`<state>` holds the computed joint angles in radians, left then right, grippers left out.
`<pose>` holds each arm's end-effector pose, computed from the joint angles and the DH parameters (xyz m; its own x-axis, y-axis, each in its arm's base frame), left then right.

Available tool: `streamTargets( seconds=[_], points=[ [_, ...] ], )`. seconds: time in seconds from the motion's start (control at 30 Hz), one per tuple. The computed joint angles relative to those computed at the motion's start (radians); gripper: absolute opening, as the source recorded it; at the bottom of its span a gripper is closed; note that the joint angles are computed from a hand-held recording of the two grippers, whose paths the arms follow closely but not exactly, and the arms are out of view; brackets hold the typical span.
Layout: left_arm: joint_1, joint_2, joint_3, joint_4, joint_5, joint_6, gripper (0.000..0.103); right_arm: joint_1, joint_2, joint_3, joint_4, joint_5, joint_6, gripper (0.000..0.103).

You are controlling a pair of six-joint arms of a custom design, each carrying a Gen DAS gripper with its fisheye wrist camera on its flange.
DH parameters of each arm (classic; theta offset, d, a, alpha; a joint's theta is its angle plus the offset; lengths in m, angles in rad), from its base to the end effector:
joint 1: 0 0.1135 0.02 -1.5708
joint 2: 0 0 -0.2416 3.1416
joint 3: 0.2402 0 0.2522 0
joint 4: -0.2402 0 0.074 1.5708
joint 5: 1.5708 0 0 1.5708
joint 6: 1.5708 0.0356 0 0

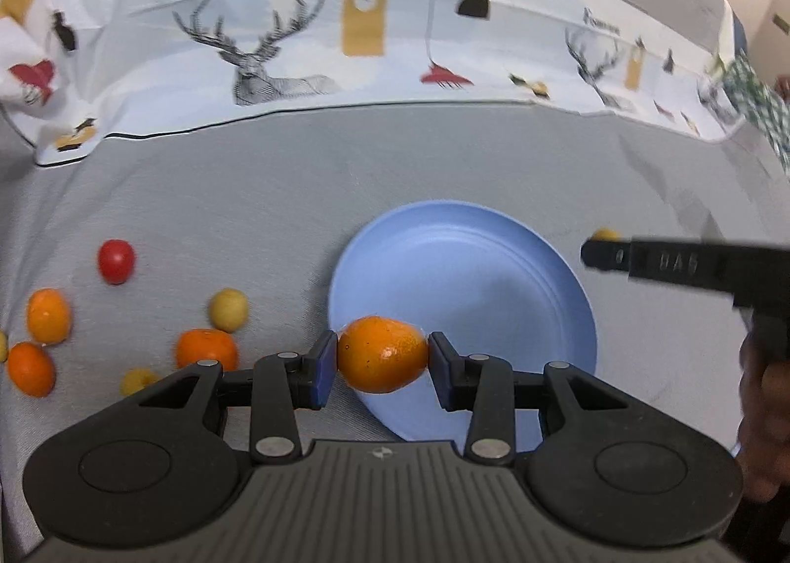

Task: Organize fruits
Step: 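Carry the orange and yellow fruit over the blue plate with both tools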

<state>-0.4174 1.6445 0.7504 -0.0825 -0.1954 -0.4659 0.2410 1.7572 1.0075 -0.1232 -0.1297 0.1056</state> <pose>0.2761 -0.1149 0.1108 -0.8107 -0.1225 -0.5724 -0.0737 0.9914 -0.1078 0.3438 0.0892 0.1442 -0.7734 -0.0824 -0.6286 -0.2372 0.9571 0.1663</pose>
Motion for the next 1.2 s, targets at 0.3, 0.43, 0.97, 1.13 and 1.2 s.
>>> streamTargets(
  seconds=[0.3, 0.43, 0.97, 1.13, 1.2],
  points=[
    [-0.028, 0.085, 0.057, 0.004, -0.001, 0.006, 0.044, -0.018, 0.022, 0.021, -0.025, -0.020, -0.028, 0.026],
    [-0.032, 0.104, 0.073, -0.001, -0.001, 0.013, 0.044, -0.013, 0.028, 0.027, -0.030, -0.023, -0.040, 0.026],
    [-0.036, 0.129, 0.091, 0.006, 0.009, 0.016, 0.044, -0.008, 0.039, 0.042, -0.044, -0.031, -0.065, 0.026],
    [-0.035, 0.128, 0.089, 0.008, 0.011, 0.016, 0.044, -0.004, 0.041, 0.042, -0.044, -0.029, -0.065, 0.026],
    [-0.038, 0.127, 0.091, 0.006, 0.010, 0.014, 0.044, -0.005, 0.042, 0.044, -0.045, -0.030, -0.068, 0.026]
  ],
)
